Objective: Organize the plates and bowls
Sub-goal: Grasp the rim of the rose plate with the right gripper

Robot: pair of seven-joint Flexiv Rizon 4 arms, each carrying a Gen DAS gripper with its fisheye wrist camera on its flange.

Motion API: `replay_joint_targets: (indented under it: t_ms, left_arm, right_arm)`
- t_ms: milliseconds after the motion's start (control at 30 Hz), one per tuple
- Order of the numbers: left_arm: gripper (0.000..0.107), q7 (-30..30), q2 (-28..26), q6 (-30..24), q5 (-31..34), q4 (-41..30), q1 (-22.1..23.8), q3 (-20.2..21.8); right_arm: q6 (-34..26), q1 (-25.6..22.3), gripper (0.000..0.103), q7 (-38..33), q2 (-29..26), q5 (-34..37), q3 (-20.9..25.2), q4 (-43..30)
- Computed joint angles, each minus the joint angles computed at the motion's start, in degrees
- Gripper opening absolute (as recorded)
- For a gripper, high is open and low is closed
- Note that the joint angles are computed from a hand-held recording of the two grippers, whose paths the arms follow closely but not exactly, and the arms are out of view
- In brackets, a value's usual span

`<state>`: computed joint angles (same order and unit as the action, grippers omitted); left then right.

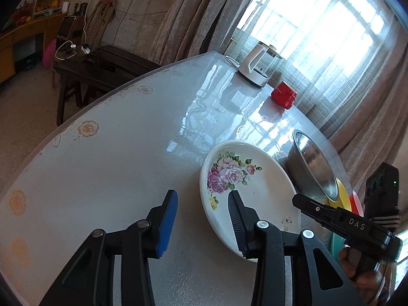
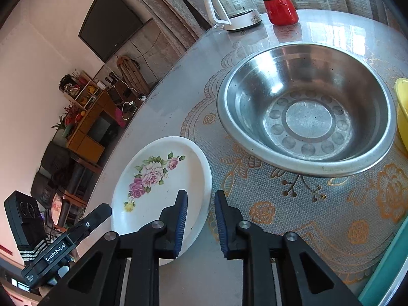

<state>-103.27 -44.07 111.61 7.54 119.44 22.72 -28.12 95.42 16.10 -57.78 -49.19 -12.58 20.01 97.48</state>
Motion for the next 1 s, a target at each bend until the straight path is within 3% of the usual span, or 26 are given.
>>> replay_joint_targets:
  t_ms: [100,200,233,267,400,600,700,833,1000]
  left_arm:
    - [0.033,0.61,-0.28,-4.19,-1.9,-2.07,-1.06,0.16]
    - [0.023,1.66,-0.42,-5.8,-4.83,-3.4,-3.5,1.87]
    - [0.013,2.37,-0.55,-6.6,-5.07,-3.65,-3.25,1.36]
    - [0.011,2.91,-0.72,-6.91,-5.39,-3.65,-3.08,0.92]
    - [0.011,3.18,0.07,-3.6,-6.76,-2.72,-6.79,4.52]
    - [0.012,2.51,0.54,-1.83,-4.6,0.51,-4.6,2.22]
    - [0.013,1.59,0.87,1.09,-3.4,2.35,-5.65,3.32]
    - [0.014,-0.67,0.71,2.92,-1.94,3.27,-5.67,3.63]
    - [0.015,-1.7,1.08,1.66,-1.34,2.49,-6.29,4.41]
  right_arm:
    - [-0.44,2.17,0.02,0.3,-0.18,-0.21,-2.74,-0.77]
    - [-3.3,-0.48,0.019,-0.88,-2.05,-0.57,0.98,-2.7]
    - [-2.5,0.02,0.017,-1.12,-2.15,-0.27,0.4,-2.66]
    - [-2.16,0.27,0.016,-1.41,-2.14,-0.19,0.1,-2.62]
    - [-1.47,0.32,0.013,-2.22,-2.3,0.12,0.4,-2.41]
    - [-1.27,-0.33,0.013,-2.7,-0.44,0.69,0.92,0.76]
    - [-1.04,-0.67,0.016,-2.68,1.06,1.07,1.2,3.23]
    - [0.16,-3.02,0.017,-4.8,1.04,0.13,3.62,4.98]
    - [2.0,-8.44,0.016,-6.19,-2.1,-0.82,9.9,4.33]
